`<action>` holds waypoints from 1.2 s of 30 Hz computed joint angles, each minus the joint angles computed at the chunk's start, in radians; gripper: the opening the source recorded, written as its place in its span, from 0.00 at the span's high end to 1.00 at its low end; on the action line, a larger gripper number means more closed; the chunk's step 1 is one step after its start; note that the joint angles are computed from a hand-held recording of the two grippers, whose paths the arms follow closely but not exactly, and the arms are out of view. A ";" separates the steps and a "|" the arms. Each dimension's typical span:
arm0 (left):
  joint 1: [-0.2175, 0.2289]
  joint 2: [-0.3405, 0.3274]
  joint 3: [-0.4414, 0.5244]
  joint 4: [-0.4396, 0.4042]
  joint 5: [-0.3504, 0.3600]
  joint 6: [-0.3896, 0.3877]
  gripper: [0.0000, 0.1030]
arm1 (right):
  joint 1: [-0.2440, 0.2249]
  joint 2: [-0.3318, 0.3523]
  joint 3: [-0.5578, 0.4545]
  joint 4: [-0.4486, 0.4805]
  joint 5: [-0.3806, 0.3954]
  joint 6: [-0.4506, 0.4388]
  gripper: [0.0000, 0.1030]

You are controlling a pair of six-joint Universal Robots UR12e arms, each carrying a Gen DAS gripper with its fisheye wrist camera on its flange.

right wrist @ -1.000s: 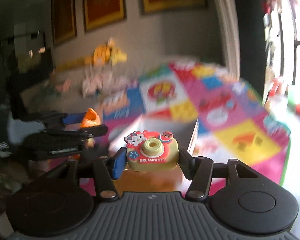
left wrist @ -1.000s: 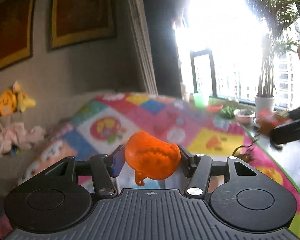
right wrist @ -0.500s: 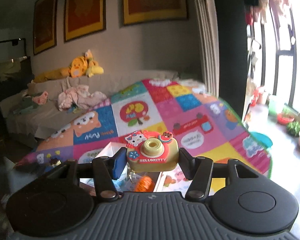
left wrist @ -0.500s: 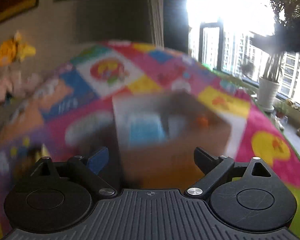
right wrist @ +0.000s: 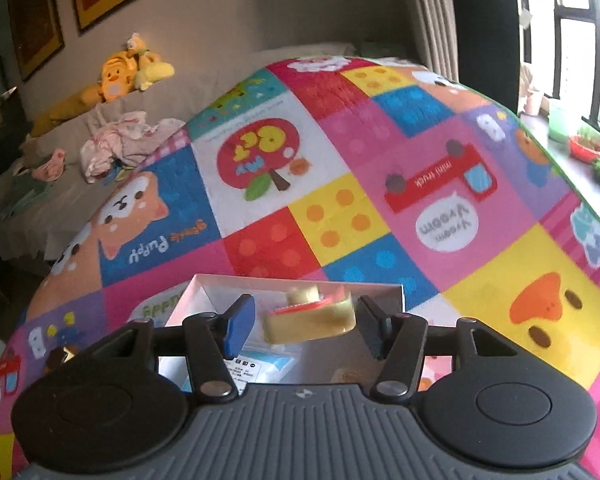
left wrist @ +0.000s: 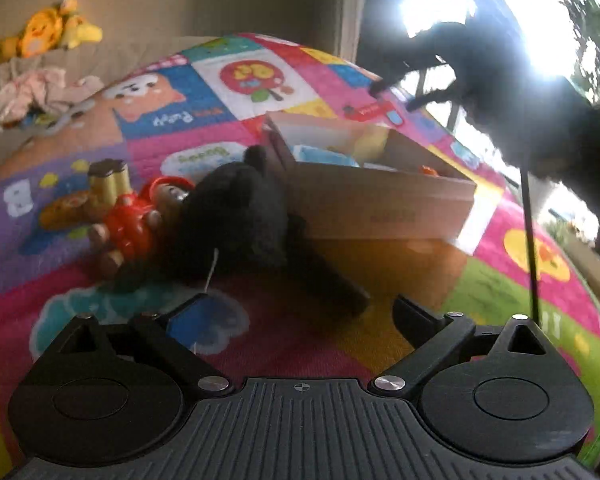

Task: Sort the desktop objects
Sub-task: 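Lift the orange lid into the box with the left tool while the right tool drops the toy in, then reach the left tool past the black plush toward the red hooded doll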

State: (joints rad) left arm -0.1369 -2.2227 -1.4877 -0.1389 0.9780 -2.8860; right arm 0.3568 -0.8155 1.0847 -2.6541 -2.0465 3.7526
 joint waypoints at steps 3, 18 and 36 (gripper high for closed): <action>0.002 -0.002 0.005 -0.011 -0.010 -0.020 0.03 | 0.027 -0.012 0.043 -0.039 -0.053 -0.042 0.45; -0.014 0.004 -0.012 0.047 0.082 -0.037 0.03 | 0.154 -0.098 0.323 -0.209 -0.115 -0.027 0.15; -0.068 -0.067 0.144 0.028 0.283 0.053 0.23 | 0.143 -0.100 0.376 -0.277 -0.102 0.108 0.00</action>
